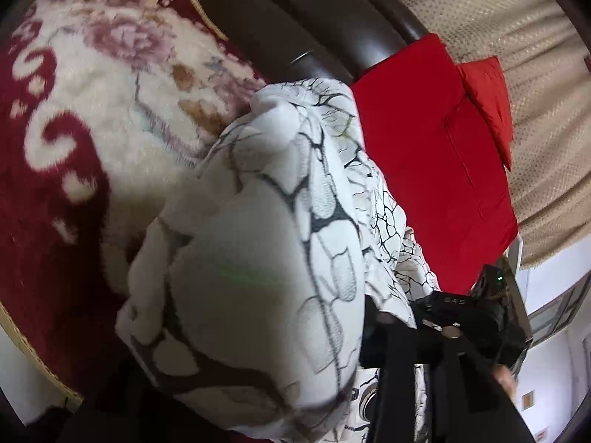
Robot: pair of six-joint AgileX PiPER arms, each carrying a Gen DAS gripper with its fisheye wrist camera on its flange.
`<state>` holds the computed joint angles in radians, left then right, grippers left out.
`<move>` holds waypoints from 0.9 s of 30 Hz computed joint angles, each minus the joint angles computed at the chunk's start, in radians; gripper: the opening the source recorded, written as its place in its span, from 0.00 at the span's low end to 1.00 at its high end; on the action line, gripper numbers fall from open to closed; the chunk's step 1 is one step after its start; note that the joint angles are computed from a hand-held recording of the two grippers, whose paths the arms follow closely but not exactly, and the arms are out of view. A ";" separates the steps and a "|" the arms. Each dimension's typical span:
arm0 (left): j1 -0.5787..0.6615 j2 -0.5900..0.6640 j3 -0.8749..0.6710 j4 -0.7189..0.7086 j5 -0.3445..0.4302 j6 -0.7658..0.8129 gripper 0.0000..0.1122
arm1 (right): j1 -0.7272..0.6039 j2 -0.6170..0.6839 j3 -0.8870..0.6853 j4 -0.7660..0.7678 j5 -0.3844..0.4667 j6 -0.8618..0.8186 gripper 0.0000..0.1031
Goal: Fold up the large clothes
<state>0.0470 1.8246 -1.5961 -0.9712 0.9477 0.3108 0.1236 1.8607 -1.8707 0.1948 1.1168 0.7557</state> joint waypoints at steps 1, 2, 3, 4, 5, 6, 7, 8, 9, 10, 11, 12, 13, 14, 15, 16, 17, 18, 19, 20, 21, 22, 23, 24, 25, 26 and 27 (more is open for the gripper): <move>-0.004 -0.006 0.002 0.004 -0.007 0.015 0.26 | -0.005 -0.008 -0.002 0.008 0.000 -0.007 0.13; -0.013 -0.019 0.003 0.015 -0.022 0.035 0.24 | -0.012 -0.035 0.026 0.030 -0.024 -0.021 0.14; -0.022 -0.031 0.007 0.022 -0.037 0.052 0.22 | -0.014 -0.080 0.070 0.049 -0.064 -0.032 0.14; -0.028 -0.042 0.011 0.026 -0.049 0.071 0.21 | -0.010 -0.118 0.104 0.055 -0.104 -0.045 0.14; -0.034 -0.054 0.015 0.026 -0.059 0.091 0.21 | 0.007 -0.149 0.120 0.020 -0.123 -0.040 0.14; -0.036 -0.062 0.018 0.022 -0.064 0.105 0.20 | 0.021 -0.157 0.109 -0.018 -0.102 -0.043 0.14; -0.038 -0.069 0.016 0.019 -0.066 0.119 0.20 | 0.022 -0.153 0.102 -0.016 -0.081 -0.051 0.14; -0.044 -0.074 0.010 0.023 -0.068 0.131 0.20 | 0.012 -0.127 0.083 0.026 -0.030 -0.073 0.15; -0.050 -0.077 0.002 0.029 -0.066 0.140 0.19 | -0.010 -0.095 0.089 0.108 0.013 -0.112 0.13; -0.059 -0.086 -0.002 0.043 -0.071 0.145 0.19 | -0.040 -0.103 0.116 0.171 0.015 -0.156 0.13; -0.072 -0.101 -0.002 0.059 -0.084 0.161 0.19 | -0.058 -0.138 0.165 0.202 -0.022 -0.176 0.12; -0.081 -0.113 -0.003 0.068 -0.090 0.177 0.19 | -0.084 -0.177 0.211 0.244 -0.046 -0.199 0.14; -0.092 -0.124 -0.005 0.075 -0.100 0.194 0.19 | -0.108 -0.217 0.256 0.281 -0.068 -0.225 0.15; -0.113 -0.144 -0.002 0.096 -0.120 0.215 0.19 | -0.141 -0.267 0.314 0.329 -0.098 -0.272 0.15; -0.133 -0.162 0.003 0.119 -0.136 0.225 0.19 | -0.174 -0.307 0.362 0.373 -0.119 -0.321 0.15; -0.156 -0.178 0.005 0.144 -0.150 0.236 0.19 | -0.211 -0.345 0.417 0.418 -0.139 -0.375 0.15; -0.187 -0.200 0.013 0.174 -0.166 0.251 0.19 | -0.260 -0.397 0.480 0.477 -0.163 -0.434 0.15; -0.214 -0.214 0.014 0.208 -0.180 0.254 0.18 | -0.299 -0.436 0.528 0.521 -0.172 -0.479 0.15; -0.250 -0.230 0.014 0.259 -0.195 0.248 0.18 | -0.359 -0.479 0.582 0.581 -0.172 -0.539 0.15; -0.292 -0.245 0.011 0.318 -0.209 0.238 0.18 | -0.410 -0.507 0.616 0.628 -0.164 -0.580 0.15; -0.339 -0.261 0.012 0.380 -0.225 0.226 0.18 | -0.495 -0.550 0.672 0.708 -0.155 -0.649 0.15; -0.386 -0.269 0.009 0.440 -0.239 0.212 0.18 | -0.541 -0.568 0.689 0.752 -0.144 -0.680 0.15; -0.443 -0.274 -0.001 0.510 -0.249 0.189 0.18 | -0.601 -0.583 0.706 0.797 -0.117 -0.717 0.15; -0.490 -0.277 -0.010 0.567 -0.252 0.161 0.18 | -0.681 -0.597 0.726 0.861 -0.070 -0.769 0.17; -0.541 -0.272 -0.027 0.626 -0.251 0.131 0.18 | -0.745 -0.604 0.747 0.917 -0.031 -0.816 0.24; -0.607 -0.274 -0.035 0.695 -0.257 0.094 0.18 | -0.792 -0.600 0.760 0.958 -0.001 -0.845 0.44; -0.673 -0.293 -0.012 0.765 -0.273 0.052 0.18 | -0.854 -0.596 0.781 0.997 0.040 -0.872 0.74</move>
